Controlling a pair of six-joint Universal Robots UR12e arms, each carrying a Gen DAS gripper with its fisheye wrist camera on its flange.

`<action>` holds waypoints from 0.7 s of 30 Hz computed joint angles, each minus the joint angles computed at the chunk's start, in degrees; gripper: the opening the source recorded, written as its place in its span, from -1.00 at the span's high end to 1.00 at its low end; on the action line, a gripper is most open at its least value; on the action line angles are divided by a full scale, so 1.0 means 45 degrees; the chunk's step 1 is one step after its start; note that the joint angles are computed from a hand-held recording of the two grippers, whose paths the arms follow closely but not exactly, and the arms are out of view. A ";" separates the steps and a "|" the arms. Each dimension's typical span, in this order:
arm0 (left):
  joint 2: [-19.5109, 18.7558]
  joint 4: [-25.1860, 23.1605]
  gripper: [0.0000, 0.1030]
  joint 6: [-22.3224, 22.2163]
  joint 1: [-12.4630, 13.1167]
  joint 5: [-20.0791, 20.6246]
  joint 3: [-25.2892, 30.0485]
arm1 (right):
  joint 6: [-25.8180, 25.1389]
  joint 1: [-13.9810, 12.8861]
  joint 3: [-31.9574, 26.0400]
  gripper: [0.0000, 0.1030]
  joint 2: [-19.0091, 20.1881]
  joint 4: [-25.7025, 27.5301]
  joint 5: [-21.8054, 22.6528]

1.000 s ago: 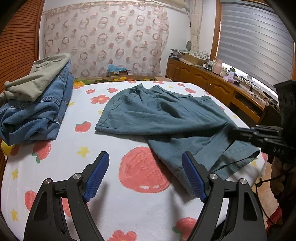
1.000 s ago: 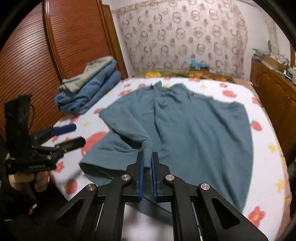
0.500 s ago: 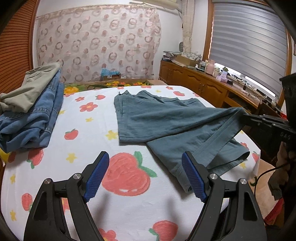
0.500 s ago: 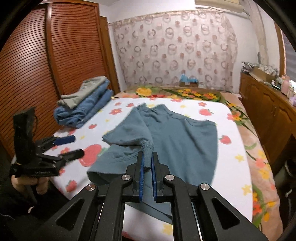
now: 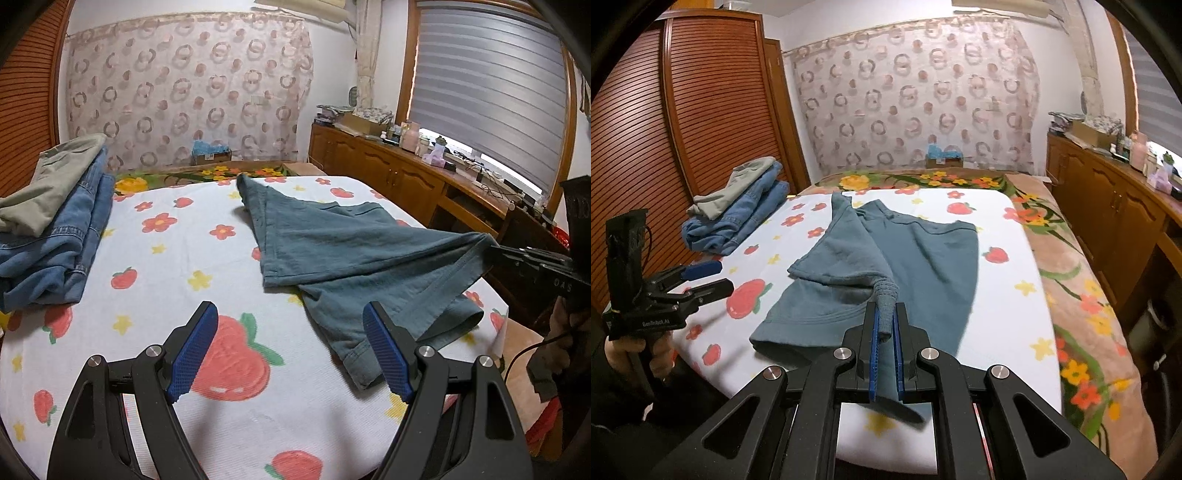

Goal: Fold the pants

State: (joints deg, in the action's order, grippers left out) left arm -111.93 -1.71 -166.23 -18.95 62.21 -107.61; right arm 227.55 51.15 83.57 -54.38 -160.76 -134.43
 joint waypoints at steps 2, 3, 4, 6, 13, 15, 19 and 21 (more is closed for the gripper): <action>-0.0007 -0.0125 -0.58 0.0083 -0.0071 0.0088 0.0053 | 0.0191 0.0032 0.0051 0.86 -0.0026 0.0047 -0.0057; -0.0011 -0.0167 -0.58 0.0116 -0.0083 0.0091 0.0078 | 0.0288 0.0051 0.0072 0.86 -0.0033 0.0066 -0.0090; -0.0014 -0.0188 -0.58 0.0153 -0.0107 0.0114 0.0092 | 0.0354 0.0052 0.0088 0.86 -0.0045 0.0072 -0.0083; -0.0018 -0.0194 -0.58 0.0226 -0.0169 0.0219 0.0107 | 0.0509 0.0066 0.0133 0.86 -0.0051 0.0093 -0.0056; -0.0058 -0.0384 -0.58 0.0463 -0.0302 0.0506 0.0178 | 0.1249 -0.0026 0.0367 0.86 -0.0135 0.0490 0.0479; -0.0063 -0.0423 -0.58 0.0523 -0.0326 0.0591 0.0171 | 0.1440 -0.0071 0.0423 0.86 -0.0164 0.0560 0.0711; -0.0078 -0.0512 -0.58 0.0519 -0.0346 0.0668 0.0197 | 0.1615 -0.0108 0.0543 0.86 -0.0290 0.0690 0.0858; -0.0077 -0.0510 -0.58 0.0515 -0.0350 0.0691 0.0196 | 0.1643 -0.0107 0.0629 0.86 -0.0365 0.0648 0.0906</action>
State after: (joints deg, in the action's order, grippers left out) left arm -112.27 -4.00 -163.91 -20.53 65.32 -106.73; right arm 234.95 50.67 86.40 -56.02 -157.84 -130.36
